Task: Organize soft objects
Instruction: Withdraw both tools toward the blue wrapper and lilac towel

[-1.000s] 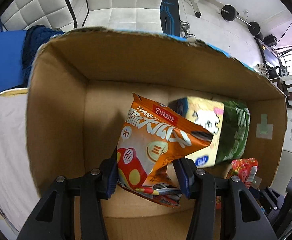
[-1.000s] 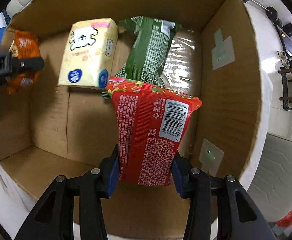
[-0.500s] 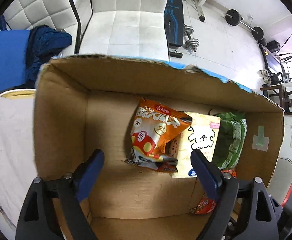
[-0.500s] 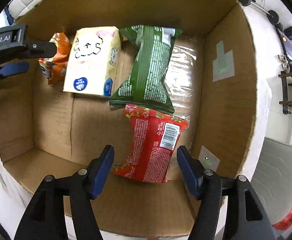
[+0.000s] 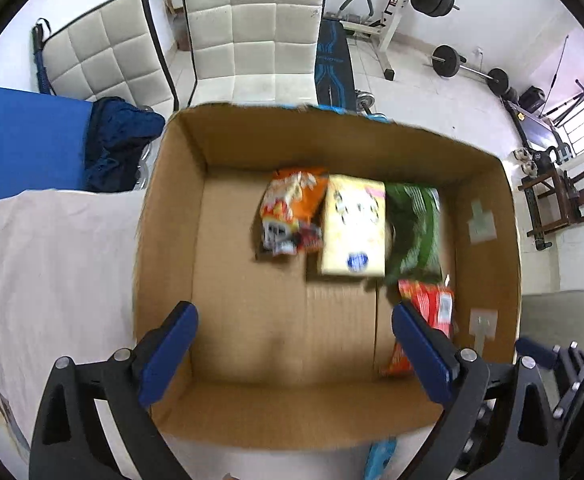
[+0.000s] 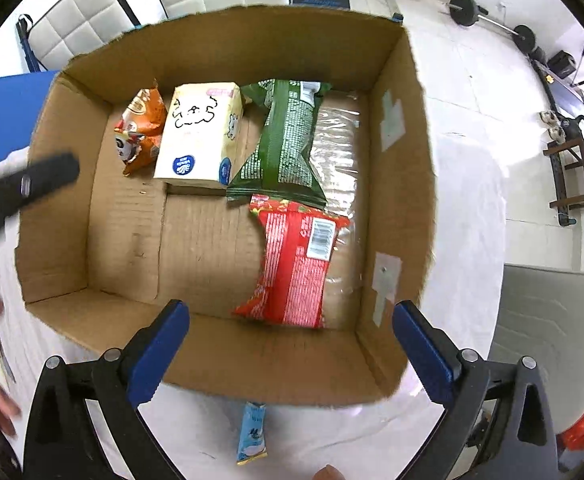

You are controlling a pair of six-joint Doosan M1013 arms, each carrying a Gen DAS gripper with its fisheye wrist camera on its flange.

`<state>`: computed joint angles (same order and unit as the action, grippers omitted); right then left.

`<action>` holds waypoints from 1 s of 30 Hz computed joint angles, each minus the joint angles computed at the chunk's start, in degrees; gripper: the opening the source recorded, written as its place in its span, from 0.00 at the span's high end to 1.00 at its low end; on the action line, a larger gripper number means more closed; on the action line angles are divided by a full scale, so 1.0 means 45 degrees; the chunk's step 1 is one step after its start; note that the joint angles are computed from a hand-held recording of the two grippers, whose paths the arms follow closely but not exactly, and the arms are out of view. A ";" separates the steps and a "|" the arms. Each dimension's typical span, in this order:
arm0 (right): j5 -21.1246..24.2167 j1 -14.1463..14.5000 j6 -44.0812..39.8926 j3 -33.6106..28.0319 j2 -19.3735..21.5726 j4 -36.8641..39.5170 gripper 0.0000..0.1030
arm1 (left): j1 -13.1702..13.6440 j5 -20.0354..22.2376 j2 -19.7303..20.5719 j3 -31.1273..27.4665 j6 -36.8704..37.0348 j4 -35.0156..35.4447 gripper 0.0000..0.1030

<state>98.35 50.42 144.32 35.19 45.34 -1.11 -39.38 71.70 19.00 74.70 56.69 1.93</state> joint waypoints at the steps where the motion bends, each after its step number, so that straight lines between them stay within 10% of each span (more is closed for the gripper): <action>1: -0.0025 0.0053 0.0076 0.0075 -0.0087 -0.0118 0.00 | -0.0080 0.0026 -0.0130 0.0088 -0.0043 0.0104 0.03; 30: -0.1749 0.2030 0.1357 0.1621 -0.2563 -0.3098 0.00 | -0.2696 -0.0520 -0.3132 0.1790 -0.4091 0.3903 0.03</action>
